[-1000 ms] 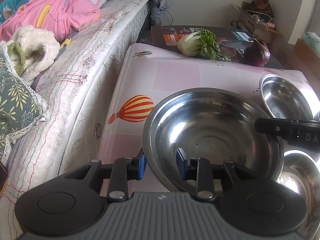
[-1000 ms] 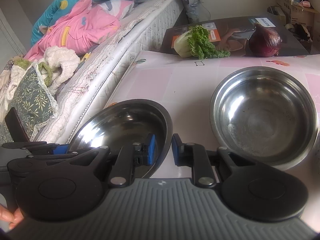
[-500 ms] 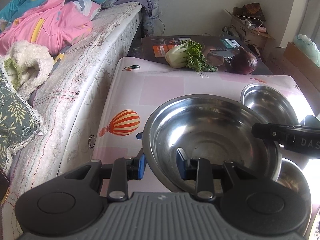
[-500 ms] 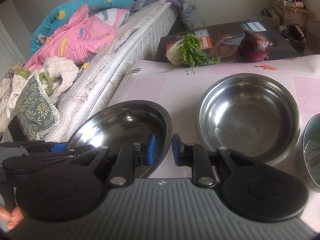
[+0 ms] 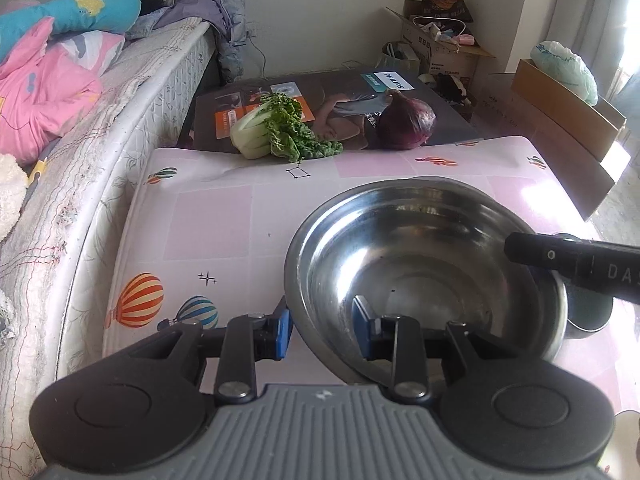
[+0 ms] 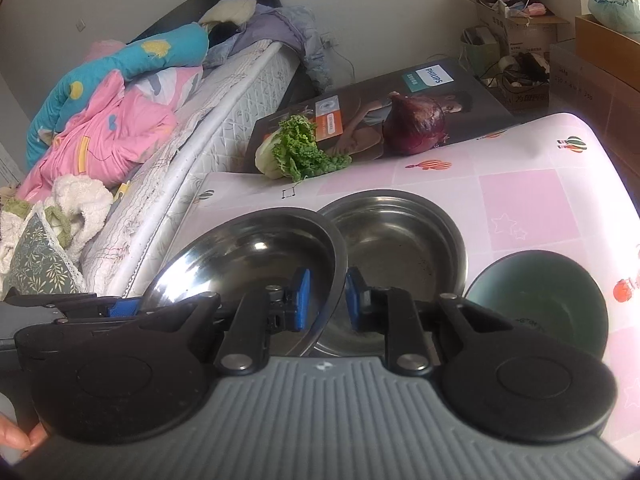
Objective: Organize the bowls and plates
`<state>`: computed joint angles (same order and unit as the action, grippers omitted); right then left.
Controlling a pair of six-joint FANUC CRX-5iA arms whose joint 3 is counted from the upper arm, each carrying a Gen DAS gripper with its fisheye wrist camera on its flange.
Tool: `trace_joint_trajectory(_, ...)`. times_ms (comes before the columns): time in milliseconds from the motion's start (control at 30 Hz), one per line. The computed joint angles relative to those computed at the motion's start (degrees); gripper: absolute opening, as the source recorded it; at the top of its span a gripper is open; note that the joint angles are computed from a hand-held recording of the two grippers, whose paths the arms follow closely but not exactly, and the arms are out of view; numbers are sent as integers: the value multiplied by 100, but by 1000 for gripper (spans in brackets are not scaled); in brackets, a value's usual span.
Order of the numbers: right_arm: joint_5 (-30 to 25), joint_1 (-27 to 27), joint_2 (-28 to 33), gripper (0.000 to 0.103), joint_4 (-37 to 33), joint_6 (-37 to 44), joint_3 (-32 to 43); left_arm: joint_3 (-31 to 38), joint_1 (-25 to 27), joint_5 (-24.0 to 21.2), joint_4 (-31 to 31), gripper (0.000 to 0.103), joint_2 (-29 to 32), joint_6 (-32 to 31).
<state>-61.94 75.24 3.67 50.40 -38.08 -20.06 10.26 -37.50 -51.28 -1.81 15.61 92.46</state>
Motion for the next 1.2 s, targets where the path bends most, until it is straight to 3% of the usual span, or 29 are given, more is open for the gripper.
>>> trace_joint_trajectory(367,-56,-77,-395,20,-414,-240,-633,912,-406,-460,-75,33,887,63)
trace_joint_trajectory(733,-76,-166,-257,20,-395,-75,-575,1008,-444,-472,-153,36,985,186)
trace_joint_trajectory(933,-280,-108,-232,29,-308,-80,-521,790,-422,-290,-151,54,792,147)
trace_joint_trajectory(1200,-394,250,-613,32,286,-862,-868,329,-466,19,-43,75,345,-49)
